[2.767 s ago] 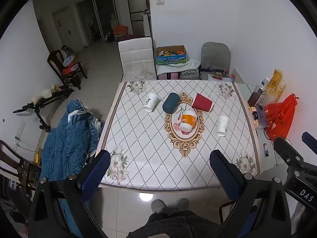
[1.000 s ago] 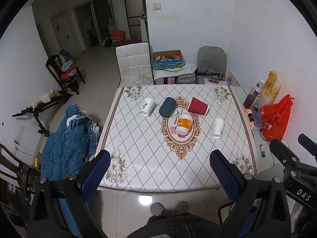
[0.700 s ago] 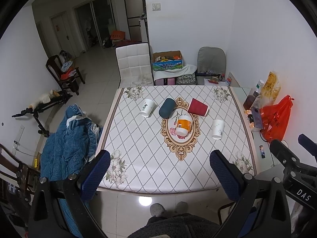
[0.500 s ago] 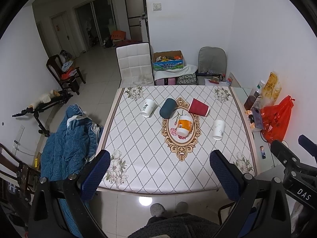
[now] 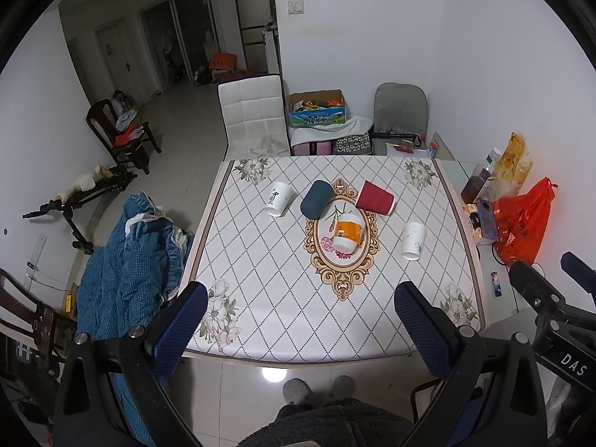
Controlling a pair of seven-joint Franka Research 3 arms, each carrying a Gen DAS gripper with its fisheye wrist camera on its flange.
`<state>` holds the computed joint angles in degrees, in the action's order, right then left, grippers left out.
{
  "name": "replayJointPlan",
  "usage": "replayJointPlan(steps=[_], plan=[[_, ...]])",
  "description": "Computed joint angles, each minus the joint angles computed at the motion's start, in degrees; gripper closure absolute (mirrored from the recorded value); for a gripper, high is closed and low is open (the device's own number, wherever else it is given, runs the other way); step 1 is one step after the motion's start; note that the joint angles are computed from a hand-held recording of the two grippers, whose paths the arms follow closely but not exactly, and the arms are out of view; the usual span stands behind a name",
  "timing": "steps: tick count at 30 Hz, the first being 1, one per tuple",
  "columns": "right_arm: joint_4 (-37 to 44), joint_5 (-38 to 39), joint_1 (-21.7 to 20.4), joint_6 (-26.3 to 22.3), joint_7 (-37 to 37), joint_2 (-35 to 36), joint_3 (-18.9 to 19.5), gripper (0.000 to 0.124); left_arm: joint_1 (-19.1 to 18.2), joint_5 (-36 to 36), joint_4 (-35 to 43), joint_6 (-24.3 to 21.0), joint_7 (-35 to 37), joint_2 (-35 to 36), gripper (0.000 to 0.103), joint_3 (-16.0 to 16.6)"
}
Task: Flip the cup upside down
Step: 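Move the right tool toward the white-and-orange cup on the placemat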
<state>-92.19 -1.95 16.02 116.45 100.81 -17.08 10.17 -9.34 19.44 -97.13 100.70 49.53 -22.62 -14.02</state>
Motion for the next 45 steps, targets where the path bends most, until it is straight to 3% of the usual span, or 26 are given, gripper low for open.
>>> replayJointPlan(steps=[11, 19, 29, 34, 45], plan=[[-1.5, -1.7, -0.4, 1.3, 1.8, 3.9, -0.6, 0.021, 0.6, 1.1, -1.3, 2.0, -3.0, 3.6, 0.0, 0.0], [-4.6, -1.4, -0.6, 2.3, 0.0, 9.1, -3.2, 0.021, -0.2, 1.8, -0.3, 0.8, -4.4, 10.8, 0.0, 0.2], [-3.5, -1.2, 0.6, 1.1, -0.8, 17.1, -4.8, 0.021, -1.0, 0.5, 5.4, 0.0, -0.3, 21.2, 0.0, 2.0], [-1.3, -3.1, 1.8, -0.5, 2.2, 21.7, -5.4, 0.021, -0.5, 0.0, 9.3, 0.0, 3.6, 27.3, 0.0, 3.2], [9.5, -2.6, 4.3, -9.2, 6.4, 34.8, -7.7, 0.021, 0.9, -1.5, 23.2, -2.4, 13.1, 42.9, 0.0, 5.5]])
